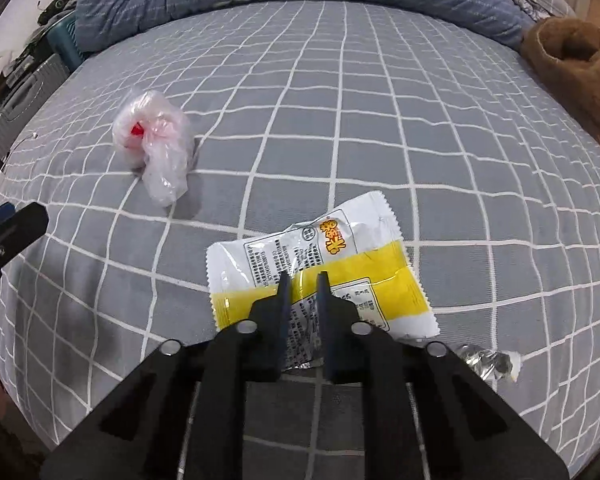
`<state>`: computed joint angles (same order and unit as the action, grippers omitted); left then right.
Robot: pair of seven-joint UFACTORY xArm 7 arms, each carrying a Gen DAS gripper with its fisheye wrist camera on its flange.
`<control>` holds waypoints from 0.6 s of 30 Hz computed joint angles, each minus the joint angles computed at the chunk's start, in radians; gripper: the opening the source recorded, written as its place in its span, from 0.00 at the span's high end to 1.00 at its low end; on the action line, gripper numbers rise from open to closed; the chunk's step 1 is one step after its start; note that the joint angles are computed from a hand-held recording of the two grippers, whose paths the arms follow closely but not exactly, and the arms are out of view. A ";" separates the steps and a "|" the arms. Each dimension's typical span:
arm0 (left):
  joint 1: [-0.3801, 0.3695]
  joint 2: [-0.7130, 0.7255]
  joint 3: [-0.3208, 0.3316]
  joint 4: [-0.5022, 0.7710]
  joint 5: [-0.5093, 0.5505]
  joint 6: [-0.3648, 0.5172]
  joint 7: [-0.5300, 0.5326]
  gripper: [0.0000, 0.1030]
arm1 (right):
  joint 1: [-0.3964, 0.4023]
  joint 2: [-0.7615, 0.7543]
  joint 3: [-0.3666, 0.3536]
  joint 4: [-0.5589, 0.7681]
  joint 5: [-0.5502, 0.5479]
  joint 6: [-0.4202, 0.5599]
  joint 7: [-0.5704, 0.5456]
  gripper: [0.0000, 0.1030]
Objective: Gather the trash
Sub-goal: 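Grasp the yellow snack wrapper with the right tool while the left tool grasps the white bag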
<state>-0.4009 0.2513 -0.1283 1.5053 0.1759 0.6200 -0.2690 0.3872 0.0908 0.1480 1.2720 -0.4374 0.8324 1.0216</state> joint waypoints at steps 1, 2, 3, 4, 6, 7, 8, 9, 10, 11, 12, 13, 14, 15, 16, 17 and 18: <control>-0.001 -0.001 0.000 -0.003 0.002 0.000 0.000 0.06 | 0.001 0.005 0.000 0.004 -0.006 0.005 -0.006 0.91; -0.002 -0.001 -0.001 -0.004 0.002 0.000 0.002 0.06 | 0.003 0.007 0.000 0.004 -0.011 0.007 -0.005 0.91; -0.003 0.000 -0.001 -0.004 0.005 -0.002 0.002 0.06 | 0.004 0.005 0.000 0.002 -0.014 0.006 -0.004 0.93; -0.004 0.001 0.000 -0.005 0.007 -0.001 0.000 0.06 | 0.004 0.000 -0.001 -0.005 -0.018 -0.001 0.003 0.94; -0.006 0.010 -0.001 0.006 0.007 0.004 0.001 0.06 | 0.003 -0.012 0.000 -0.015 -0.019 -0.011 0.010 0.95; -0.005 0.017 -0.001 0.013 0.004 0.005 0.005 0.06 | 0.001 -0.022 0.000 -0.023 -0.023 -0.022 0.018 0.96; -0.008 0.024 -0.001 0.021 0.004 0.006 0.005 0.06 | 0.001 -0.033 0.001 -0.030 -0.029 -0.029 0.025 0.96; -0.011 0.033 -0.001 0.032 0.004 0.010 0.004 0.06 | -0.001 -0.040 0.004 -0.032 -0.031 -0.030 0.027 0.96; -0.013 0.041 -0.001 0.042 0.003 0.012 0.004 0.06 | -0.003 -0.054 0.005 -0.043 -0.038 -0.040 0.033 0.97; -0.016 0.052 -0.001 0.056 0.002 0.016 0.004 0.06 | -0.005 -0.064 0.008 -0.049 -0.049 -0.042 0.042 0.97; -0.020 0.061 -0.002 0.068 0.000 0.018 0.005 0.06 | -0.008 -0.072 0.011 -0.051 -0.057 -0.038 0.047 0.97; -0.025 0.075 -0.002 0.085 -0.001 0.022 0.005 0.06 | -0.012 -0.086 0.013 -0.060 -0.063 -0.044 0.049 0.97; -0.031 0.084 -0.001 0.098 0.002 0.025 0.002 0.06 | -0.017 -0.098 0.015 -0.068 -0.069 -0.046 0.054 0.97; -0.038 0.095 0.001 0.111 0.005 0.026 -0.002 0.06 | -0.022 -0.110 0.018 -0.075 -0.072 -0.045 0.059 0.97; -0.044 0.107 0.002 0.128 0.007 0.030 -0.003 0.06 | -0.028 -0.126 0.020 -0.086 -0.077 -0.047 0.066 0.97; -0.052 0.125 0.004 0.152 0.012 0.036 -0.005 0.06 | -0.035 -0.140 0.023 -0.096 -0.080 -0.048 0.070 0.97; -0.060 0.140 0.008 0.173 0.017 0.041 -0.009 0.06 | -0.044 -0.151 0.024 -0.103 -0.081 -0.048 0.068 0.97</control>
